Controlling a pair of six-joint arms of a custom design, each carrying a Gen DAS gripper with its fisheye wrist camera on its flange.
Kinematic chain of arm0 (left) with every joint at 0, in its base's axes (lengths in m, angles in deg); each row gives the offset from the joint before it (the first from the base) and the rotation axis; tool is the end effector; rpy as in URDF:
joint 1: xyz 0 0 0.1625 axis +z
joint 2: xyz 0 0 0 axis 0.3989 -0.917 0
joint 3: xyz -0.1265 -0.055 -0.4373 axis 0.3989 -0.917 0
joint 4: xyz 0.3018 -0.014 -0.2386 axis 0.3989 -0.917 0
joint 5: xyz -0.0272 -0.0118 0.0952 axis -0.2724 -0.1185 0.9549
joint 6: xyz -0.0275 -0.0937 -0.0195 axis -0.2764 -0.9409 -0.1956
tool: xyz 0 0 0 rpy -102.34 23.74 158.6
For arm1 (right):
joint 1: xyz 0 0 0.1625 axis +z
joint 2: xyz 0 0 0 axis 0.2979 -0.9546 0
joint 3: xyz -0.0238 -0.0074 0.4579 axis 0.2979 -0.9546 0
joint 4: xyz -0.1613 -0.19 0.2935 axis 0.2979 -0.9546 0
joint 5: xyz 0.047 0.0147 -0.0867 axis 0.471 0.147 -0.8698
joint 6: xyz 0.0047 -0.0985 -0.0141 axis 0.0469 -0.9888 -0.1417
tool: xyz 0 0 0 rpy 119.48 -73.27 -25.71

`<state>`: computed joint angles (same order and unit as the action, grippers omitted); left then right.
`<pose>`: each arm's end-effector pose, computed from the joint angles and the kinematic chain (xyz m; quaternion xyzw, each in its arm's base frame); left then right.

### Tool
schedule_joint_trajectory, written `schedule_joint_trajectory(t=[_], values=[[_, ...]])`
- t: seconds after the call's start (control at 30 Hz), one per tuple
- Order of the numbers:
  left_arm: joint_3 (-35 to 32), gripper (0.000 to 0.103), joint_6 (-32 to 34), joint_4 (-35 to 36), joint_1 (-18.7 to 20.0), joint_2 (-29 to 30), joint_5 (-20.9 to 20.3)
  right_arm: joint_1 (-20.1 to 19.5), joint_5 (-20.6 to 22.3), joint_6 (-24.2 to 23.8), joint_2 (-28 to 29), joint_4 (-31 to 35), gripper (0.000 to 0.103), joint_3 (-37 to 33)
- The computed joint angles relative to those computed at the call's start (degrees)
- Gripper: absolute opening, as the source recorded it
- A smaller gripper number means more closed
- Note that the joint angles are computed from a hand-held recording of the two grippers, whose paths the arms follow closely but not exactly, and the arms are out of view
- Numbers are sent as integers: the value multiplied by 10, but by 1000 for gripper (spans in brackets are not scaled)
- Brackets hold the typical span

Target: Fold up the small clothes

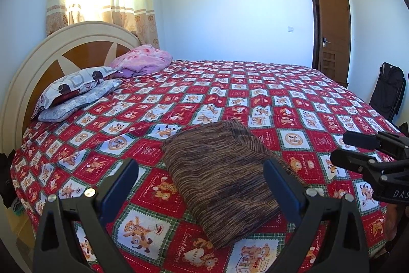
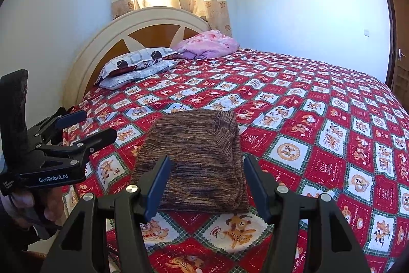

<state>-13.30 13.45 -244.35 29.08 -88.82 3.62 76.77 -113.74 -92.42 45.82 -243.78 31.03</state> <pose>-0.3379 -0.7909 0.1309 0.2142 0.7812 -0.4834 0.3320 0.1793 -0.8090 0.3318 0.3617 -0.8398 0.3550 0.1947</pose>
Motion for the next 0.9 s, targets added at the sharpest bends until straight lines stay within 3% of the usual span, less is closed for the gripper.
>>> schedule_joint_trajectory(t=[0.9], values=[[9,100,-29,23,-1,-6,0,-2,24,8,-11,-12,61,17]])
